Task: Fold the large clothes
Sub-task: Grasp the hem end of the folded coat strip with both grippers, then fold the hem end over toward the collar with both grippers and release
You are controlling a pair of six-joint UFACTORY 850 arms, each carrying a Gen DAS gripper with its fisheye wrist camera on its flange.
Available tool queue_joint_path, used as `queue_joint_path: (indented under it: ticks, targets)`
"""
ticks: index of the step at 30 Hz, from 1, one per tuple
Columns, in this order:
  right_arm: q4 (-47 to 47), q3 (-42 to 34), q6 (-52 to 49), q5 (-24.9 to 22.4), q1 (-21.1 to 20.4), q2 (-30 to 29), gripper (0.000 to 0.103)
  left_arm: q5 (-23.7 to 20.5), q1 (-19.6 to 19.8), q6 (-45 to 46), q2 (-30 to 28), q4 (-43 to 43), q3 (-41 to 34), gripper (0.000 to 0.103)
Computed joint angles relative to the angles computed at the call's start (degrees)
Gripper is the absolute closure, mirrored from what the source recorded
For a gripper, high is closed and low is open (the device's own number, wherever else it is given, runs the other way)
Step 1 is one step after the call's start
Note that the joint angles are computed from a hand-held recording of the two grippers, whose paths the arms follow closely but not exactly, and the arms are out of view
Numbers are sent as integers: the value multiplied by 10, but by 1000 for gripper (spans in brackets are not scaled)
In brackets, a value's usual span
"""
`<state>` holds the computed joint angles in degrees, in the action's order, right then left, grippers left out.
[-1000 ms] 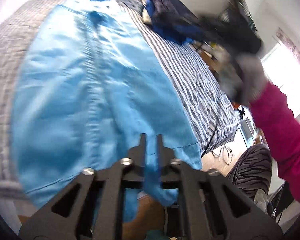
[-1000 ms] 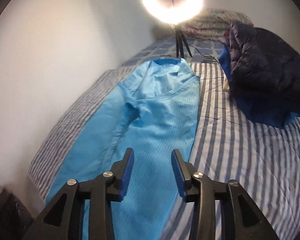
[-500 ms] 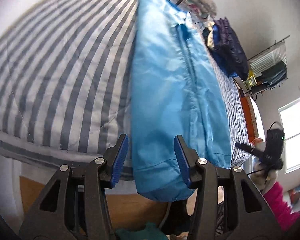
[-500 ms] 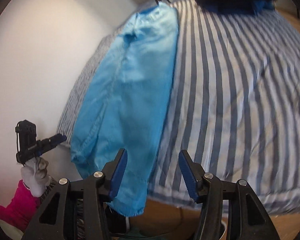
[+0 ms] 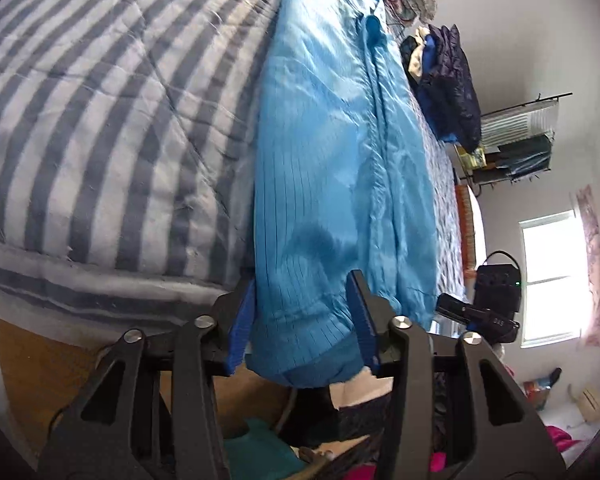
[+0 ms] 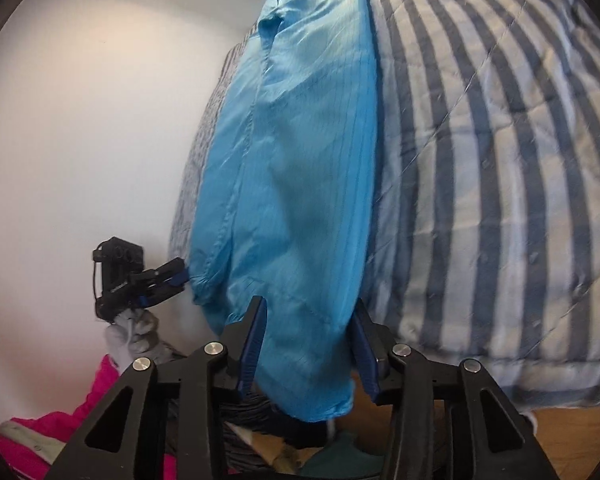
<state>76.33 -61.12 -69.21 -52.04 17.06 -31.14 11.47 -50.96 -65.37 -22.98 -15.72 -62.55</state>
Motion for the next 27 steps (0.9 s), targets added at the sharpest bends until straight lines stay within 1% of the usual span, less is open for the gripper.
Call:
queue_joint_path:
  ticks: [2, 4, 7, 8, 9, 10, 11, 13, 14, 16, 18, 20, 22, 24, 25, 26, 27]
  targets:
    - [0, -2, -4, -4, 4, -4, 59, 10, -1, -46, 1, 44, 3, 60]
    - [-12, -12, 3, 3, 11, -10, 59, -9, 1, -63, -8, 69, -8, 60]
    - [-17, -23, 8, 1, 16, -19, 64, -18, -1, -36, -12, 50, -17, 60]
    - [-20, -26, 11, 3, 18, -20, 70, -24, -2, -16, -12, 34, -18, 62]
    - [-25, -28, 17, 6, 19, -20, 74, -35, -3, 10, -13, 9, -22, 72]
    - [-30, -30, 24, 8, 20, -21, 83, -45, -4, 37, -15, -16, -26, 87]
    - [-36, -34, 31, 4, 18, -23, 91, -53, -4, 40, -14, -19, -27, 92]
    - [-40, -38, 44, -1, 18, -26, 95, -32, -6, 2, -10, 12, -17, 99]
    - [-41, -40, 46, -3, 19, -25, 97, -22, -8, 9, -6, 6, -15, 99]
    - [-32, -40, 41, -12, 19, -23, 100, -30, -10, 83, -4, -59, -23, 101]
    - [-16, -38, 36, -26, 15, -20, 102, -25, -11, 110, 1, -83, -26, 102]
    - [5, -37, 29, -43, 11, -16, 102, -12, -11, 98, 8, -74, -25, 102]
    - [16, -39, 25, -49, 11, -10, 102, -2, -9, 90, 15, -66, -25, 102]
    - [27, -46, 27, -56, 12, -8, 102, 4, -5, 101, 19, -75, -31, 103]
    - [35, -51, 28, -61, 13, -9, 102, 9, -2, 87, 19, -58, -35, 103]
    - [41, -55, 29, -64, 13, -10, 102, 10, 0, 88, 19, -56, -39, 103]
    - [47, -60, 31, -66, 14, -11, 102, 6, 5, 109, 19, -69, -47, 103]
